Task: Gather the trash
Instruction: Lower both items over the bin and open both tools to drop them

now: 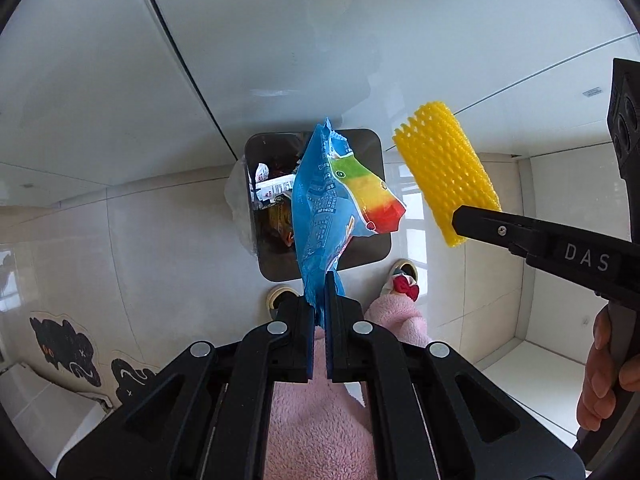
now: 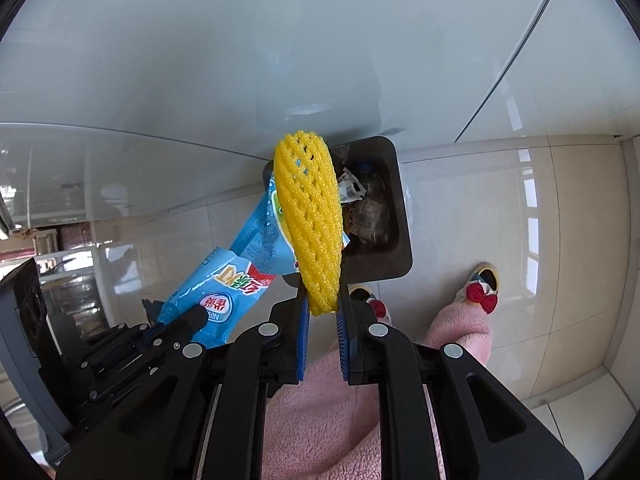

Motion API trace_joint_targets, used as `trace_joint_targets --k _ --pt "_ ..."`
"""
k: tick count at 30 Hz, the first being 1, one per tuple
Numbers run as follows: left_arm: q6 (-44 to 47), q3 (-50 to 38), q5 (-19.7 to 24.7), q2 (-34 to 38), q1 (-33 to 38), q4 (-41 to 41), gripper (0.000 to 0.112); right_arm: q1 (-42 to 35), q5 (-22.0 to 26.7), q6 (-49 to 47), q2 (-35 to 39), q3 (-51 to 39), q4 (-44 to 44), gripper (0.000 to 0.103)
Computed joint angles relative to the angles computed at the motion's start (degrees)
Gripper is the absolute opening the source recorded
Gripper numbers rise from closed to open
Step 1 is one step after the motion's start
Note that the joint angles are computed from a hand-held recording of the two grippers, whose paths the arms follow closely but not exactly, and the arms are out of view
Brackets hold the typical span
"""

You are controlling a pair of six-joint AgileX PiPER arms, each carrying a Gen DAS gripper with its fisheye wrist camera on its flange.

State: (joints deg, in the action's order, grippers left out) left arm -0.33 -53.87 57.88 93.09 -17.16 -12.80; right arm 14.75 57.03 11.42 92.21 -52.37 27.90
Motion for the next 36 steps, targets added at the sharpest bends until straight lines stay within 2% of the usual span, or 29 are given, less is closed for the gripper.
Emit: trace_joint_targets --k 5,12,14,17,19,21,23,27,33,36 --pt "1.8 0.1 -1.8 3.4 0.8 -0.6 0.004 1.0 -1.7 -1.6 4.9 -1.0 0.4 0.014" --pt "3.9 -3.1 -0.8 6.7 2.1 -1.8 0.007 0.6 -2.9 -1.6 8.9 -2.6 2.1 0.017" --pt "3.8 -3.7 -0.7 7.1 2.3 -1.7 0.012 -0.1 -3.5 -2.7 10.0 -2.4 3.0 0.018" --pt "3.8 -4.1 -0.7 6.9 2.5 -1.6 0.023 -0.5 -3.1 -2.7 10.5 -3.2 3.3 0.03" --pt "3.4 -4.5 -0.5 6.6 2.1 -1.0 0.028 -0.5 -2.8 -2.2 10.5 -3.8 3.0 0.044" --pt "2.6 -5.2 -0.1 6.6 1.8 -0.2 0.033 -0.4 -2.4 -1.3 10.6 -4.7 2.2 0.045" --pt "1.9 -5.2 0.3 5.9 1.9 0.2 0.043 -0.5 -2.2 -0.7 10.5 -5.0 2.0 0.047" --pt "1.0 -5.2 1.3 3.3 2.3 0.8 0.056 -0.7 -0.8 1.3 9.0 -5.8 -0.1 0.06" --pt "1.4 -7.8 6.1 -2.0 3.4 2.7 0.075 -0.7 5.3 7.5 3.3 -9.6 -5.9 0.088" --pt "1.4 -11.0 10.7 -5.6 4.5 2.6 0.079 -0.9 9.7 9.4 0.0 -12.1 -8.5 0.091"
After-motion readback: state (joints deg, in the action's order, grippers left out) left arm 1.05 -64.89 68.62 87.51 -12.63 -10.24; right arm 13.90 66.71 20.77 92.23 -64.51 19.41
